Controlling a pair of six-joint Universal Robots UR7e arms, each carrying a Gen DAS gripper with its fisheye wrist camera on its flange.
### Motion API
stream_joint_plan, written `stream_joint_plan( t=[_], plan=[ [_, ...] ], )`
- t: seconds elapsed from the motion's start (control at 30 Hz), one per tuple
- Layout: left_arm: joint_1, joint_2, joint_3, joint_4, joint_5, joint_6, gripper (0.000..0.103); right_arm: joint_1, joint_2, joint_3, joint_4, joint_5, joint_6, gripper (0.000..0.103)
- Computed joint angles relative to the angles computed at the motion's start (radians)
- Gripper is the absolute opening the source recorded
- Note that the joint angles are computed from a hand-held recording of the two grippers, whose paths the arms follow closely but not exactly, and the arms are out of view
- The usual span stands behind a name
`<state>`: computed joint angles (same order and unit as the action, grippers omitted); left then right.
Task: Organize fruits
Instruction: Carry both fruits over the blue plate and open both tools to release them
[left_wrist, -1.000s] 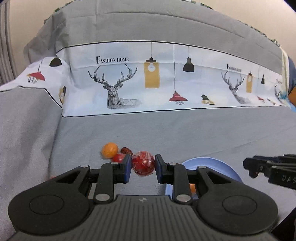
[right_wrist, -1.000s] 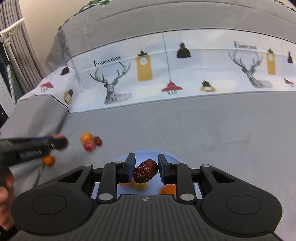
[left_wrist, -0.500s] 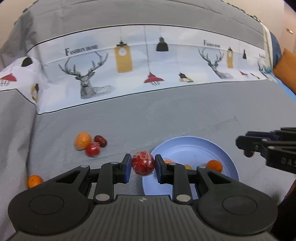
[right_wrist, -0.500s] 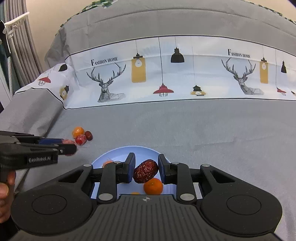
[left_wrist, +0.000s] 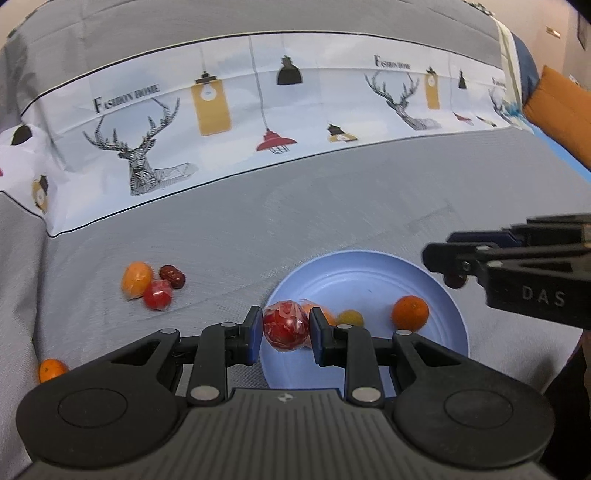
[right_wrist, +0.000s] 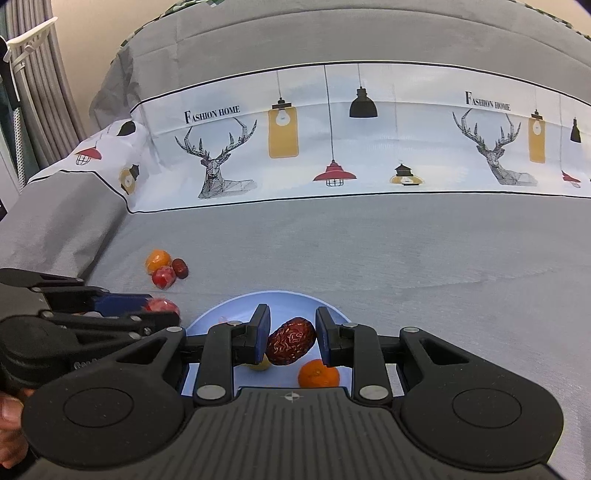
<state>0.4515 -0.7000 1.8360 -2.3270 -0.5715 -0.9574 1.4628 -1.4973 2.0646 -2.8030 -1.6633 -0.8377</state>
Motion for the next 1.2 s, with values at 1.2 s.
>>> stream_joint_plan(
  t=[1.2],
  plan=[
    [0.015, 0.038, -0.019, -0.034, -0.126, 0.149, 0.029, 0.011, 0.018, 0.005, -0.001, -0.038, -0.016, 0.028]
  ],
)
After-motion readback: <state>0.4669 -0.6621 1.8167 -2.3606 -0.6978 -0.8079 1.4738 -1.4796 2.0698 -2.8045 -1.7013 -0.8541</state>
